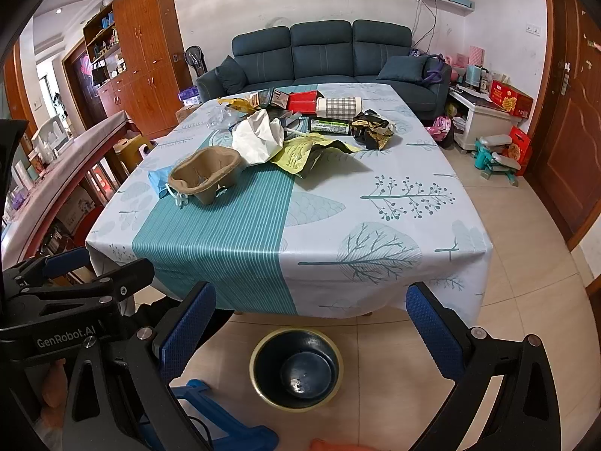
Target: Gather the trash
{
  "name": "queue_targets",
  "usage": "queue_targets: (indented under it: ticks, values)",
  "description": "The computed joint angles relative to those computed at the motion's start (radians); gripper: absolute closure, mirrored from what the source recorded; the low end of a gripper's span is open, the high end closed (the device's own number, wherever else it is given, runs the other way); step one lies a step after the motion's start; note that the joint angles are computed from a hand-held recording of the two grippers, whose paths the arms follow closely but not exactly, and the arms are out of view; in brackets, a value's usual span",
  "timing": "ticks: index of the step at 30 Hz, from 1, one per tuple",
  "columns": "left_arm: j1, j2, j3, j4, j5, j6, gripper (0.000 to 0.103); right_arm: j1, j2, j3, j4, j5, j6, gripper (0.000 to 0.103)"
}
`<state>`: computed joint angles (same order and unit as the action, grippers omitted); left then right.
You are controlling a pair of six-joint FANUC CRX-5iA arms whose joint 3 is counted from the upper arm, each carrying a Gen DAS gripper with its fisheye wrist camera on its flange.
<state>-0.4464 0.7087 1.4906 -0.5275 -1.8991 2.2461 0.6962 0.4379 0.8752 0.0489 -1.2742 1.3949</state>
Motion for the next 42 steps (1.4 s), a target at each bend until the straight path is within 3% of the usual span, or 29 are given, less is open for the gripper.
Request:
queue_targets:
  ticks: [15, 22, 32, 35, 38, 42]
  values:
    - [0.012, 0.004, 0.021, 0.003, 0.007, -0.046, 0.005, 0.003, 0.017, 0.03, 0.008, -0.017, -0.004, 0.0]
    - [0.017, -0.086, -0.119, 0.005, 0.102, -0.053, 0.005, 0.022, 0.029, 0.061, 0.038, -0.026, -0.019, 0.001]
    - [0.059, -0.153, -0.179, 0.008, 0.168, -0.08, 0.005, 0.077, 0.053, 0.114, 0.129, -0.026, -0.038, 0.001]
    - [0.088, -0.208, -0.26, 0.03, 0.23, -0.06, 0.005, 0.104, 0.068, 0.143, 0.177, -0.021, -0.048, 0.0]
    - [0.129, -0.269, -0.357, 0.065, 0.305, -0.039, 0.012, 0.124, 0.095, 0.187, 0.218, -0.022, -0.062, 0.001]
    - [0.206, -0.31, -0.42, 0.145, 0.34, -0.033, 0.016, 0.142, 0.172, 0.333, 0.228, -0.057, -0.092, 0.001]
